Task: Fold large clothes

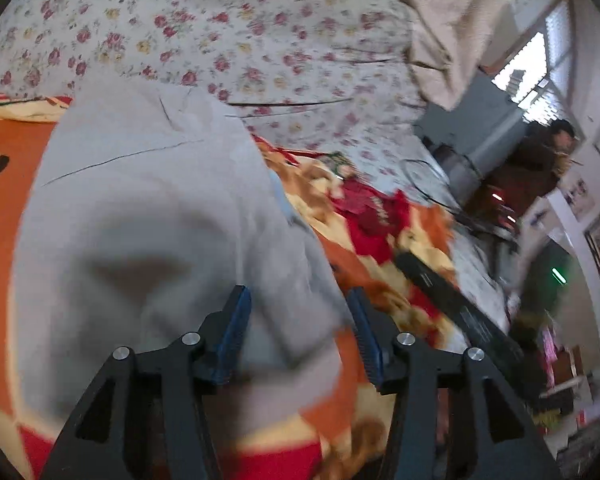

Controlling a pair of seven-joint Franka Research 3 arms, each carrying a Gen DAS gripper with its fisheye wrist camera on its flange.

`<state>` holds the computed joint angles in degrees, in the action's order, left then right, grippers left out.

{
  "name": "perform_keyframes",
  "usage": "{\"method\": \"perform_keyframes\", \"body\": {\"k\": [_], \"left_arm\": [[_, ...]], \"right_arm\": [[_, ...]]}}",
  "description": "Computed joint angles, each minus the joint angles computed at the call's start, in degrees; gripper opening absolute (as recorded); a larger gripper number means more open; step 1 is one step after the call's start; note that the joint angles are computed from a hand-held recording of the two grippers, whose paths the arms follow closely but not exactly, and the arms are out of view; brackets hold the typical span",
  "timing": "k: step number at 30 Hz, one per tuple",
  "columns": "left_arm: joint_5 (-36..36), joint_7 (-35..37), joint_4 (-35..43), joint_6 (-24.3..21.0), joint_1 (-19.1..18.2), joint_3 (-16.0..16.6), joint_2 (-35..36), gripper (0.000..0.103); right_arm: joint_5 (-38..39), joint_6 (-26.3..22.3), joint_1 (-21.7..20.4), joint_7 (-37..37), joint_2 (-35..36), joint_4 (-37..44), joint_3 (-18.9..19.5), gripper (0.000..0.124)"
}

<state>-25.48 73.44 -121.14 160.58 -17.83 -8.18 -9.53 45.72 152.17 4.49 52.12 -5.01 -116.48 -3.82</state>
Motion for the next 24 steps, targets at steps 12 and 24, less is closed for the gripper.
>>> {"method": "perform_keyframes", "body": {"k": [12,24], "left_arm": [[22.8,-27.1,-15.3,-0.1,11.3,-1.7,-14.8,0.046],[30.2,-21.4,-10.3,-10.3,6.0,-1.5,-9.4,0.046]], "right_arm": [[33.0,-8.5,5.5,-38.7,-8.2,-3.7,-2.4,0.070],[-3.7,-24.0,2.4,-9.0,4.1,5.7,1.9,0.008]]}}
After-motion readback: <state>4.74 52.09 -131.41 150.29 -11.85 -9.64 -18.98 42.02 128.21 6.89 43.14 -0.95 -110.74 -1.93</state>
